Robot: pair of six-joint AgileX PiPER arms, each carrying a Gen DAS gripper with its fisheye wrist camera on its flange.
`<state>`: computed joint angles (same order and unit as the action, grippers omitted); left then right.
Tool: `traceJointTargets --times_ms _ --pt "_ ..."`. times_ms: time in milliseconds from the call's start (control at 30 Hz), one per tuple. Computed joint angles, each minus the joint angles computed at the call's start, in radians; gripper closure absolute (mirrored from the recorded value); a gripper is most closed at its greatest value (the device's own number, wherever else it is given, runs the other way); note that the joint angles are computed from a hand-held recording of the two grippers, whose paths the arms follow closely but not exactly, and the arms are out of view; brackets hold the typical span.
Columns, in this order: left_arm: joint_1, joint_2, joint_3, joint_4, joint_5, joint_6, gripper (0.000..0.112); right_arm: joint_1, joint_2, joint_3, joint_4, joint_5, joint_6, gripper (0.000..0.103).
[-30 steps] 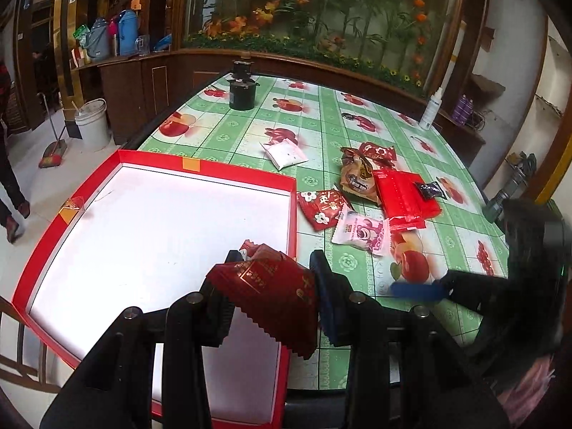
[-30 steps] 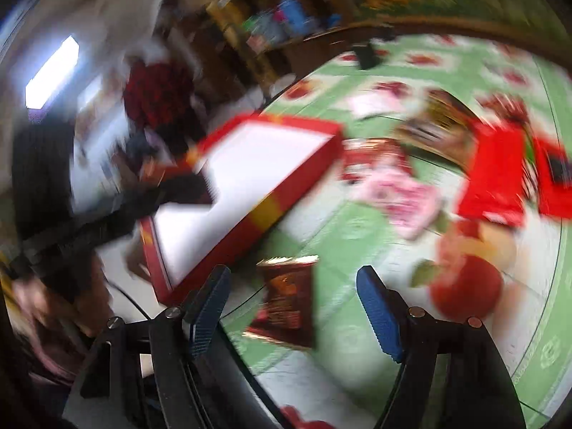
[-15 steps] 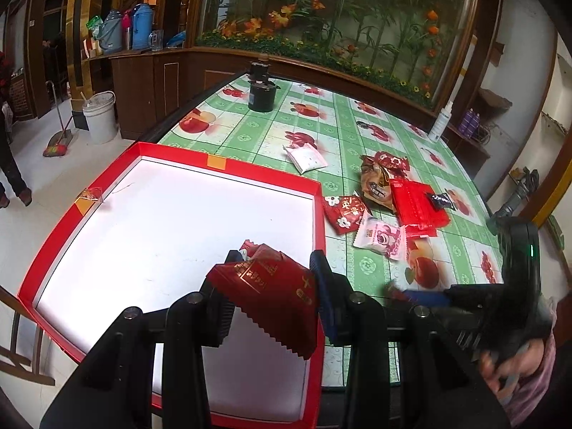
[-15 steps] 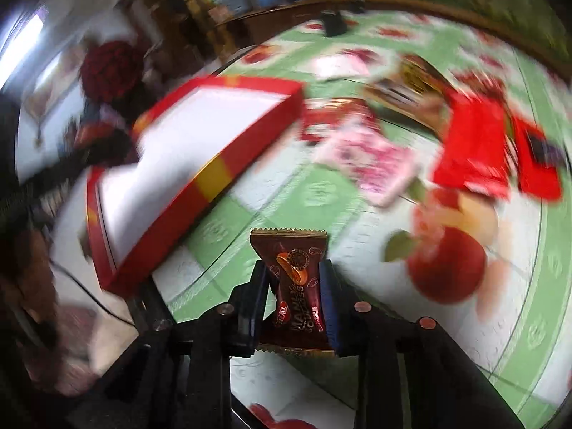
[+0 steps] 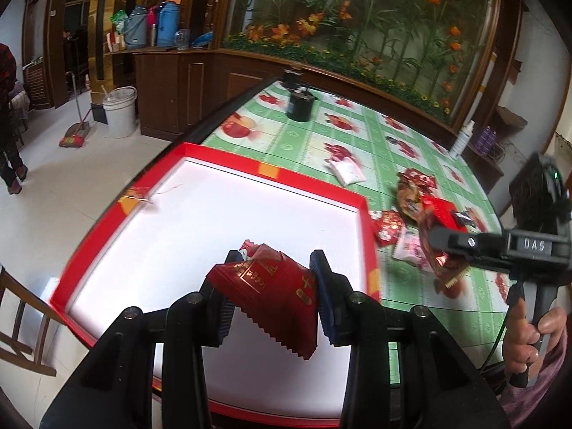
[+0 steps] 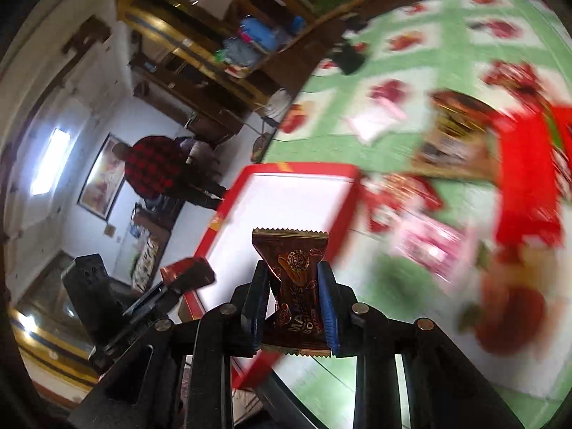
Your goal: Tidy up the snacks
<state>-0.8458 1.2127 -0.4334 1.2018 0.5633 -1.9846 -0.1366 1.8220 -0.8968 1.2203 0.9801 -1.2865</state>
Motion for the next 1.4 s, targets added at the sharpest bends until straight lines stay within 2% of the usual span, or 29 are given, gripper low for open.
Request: traceJointTargets --times_ms 33,100,200,267,300,367,400,433,467,500,533,600,667,833,967,1033,1133,1267,1300,1400 --pt "0.015 -0.004 0.005 -0.001 -0.008 0.007 0.075 0.048 -0.033 0.016 0.010 -0.020 0.026 0.077" --pt "0.048 -0.013 0.019 -0.010 -0.027 0.028 0.075 0.107 -0.004 -0.027 0.013 -0.020 0.066 0.077" --pt "0.084 -0.009 0.035 -0.020 -0.049 0.050 0.075 0.248 0.058 -0.087 0.063 -0.101 0.098 0.077" --pt "0.111 0.003 0.040 -0.028 -0.074 0.070 0.075 0.293 0.046 -0.059 0.083 -0.129 0.100 0.076" --pt "0.122 0.012 0.043 -0.032 -0.080 0.072 0.075 0.322 0.066 -0.065 0.119 -0.152 0.083 0.072" --pt "0.140 0.023 0.047 -0.038 -0.088 0.073 0.075 0.320 0.047 -0.035 0.124 -0.142 0.074 0.072" --pt "0.149 0.028 0.046 -0.047 -0.092 0.084 0.073 0.326 0.056 -0.043 0.125 -0.133 0.080 0.068" --pt "0.148 0.031 0.044 -0.060 -0.081 0.092 0.064 0.325 0.055 -0.033 0.148 -0.136 0.057 0.061" --pt "0.142 0.032 0.043 -0.068 -0.066 0.092 0.056 0.290 0.017 0.017 0.142 -0.120 0.019 0.059" --pt "0.129 0.024 0.047 -0.069 -0.042 0.080 0.051 0.266 -0.002 0.044 0.165 -0.121 -0.025 0.058" --pt "0.120 0.017 0.049 -0.067 -0.028 0.070 0.051 0.203 -0.039 0.092 0.158 -0.106 -0.073 0.057" --pt "0.093 0.007 0.049 -0.063 0.009 0.057 0.050 0.127 -0.049 0.103 0.150 -0.097 -0.110 0.052" --pt "0.073 0.006 0.045 -0.057 0.031 0.048 0.049 0.012 -0.059 0.118 0.137 -0.068 -0.137 0.051" --pt "0.003 0.037 0.007 -0.043 0.038 0.044 0.048 -0.300 -0.003 0.075 0.074 0.023 -0.138 0.046" --pt "-0.058 0.105 -0.054 -0.040 0.028 0.057 0.048 -0.376 0.056 0.017 0.018 0.062 -0.074 0.043" --pt "-0.081 0.127 -0.078 -0.059 0.026 0.082 0.048 -0.347 0.064 0.015 0.016 0.030 -0.082 0.043" --pt "-0.118 0.146 -0.106 -0.117 0.048 0.142 0.048 -0.275 0.032 0.023 0.003 -0.070 -0.107 0.043" --pt "-0.133 0.139 -0.109 -0.152 0.088 0.165 0.045 -0.149 -0.009 0.047 -0.002 -0.260 -0.175 0.036" --pt "-0.126 0.139 -0.108 -0.159 0.091 0.165 0.041 -0.125 -0.008 0.046 -0.020 -0.286 -0.174 0.036" --pt "-0.104 0.150 -0.117 -0.173 0.076 0.171 0.039 -0.064 0.017 0.056 -0.073 -0.346 -0.177 0.037"
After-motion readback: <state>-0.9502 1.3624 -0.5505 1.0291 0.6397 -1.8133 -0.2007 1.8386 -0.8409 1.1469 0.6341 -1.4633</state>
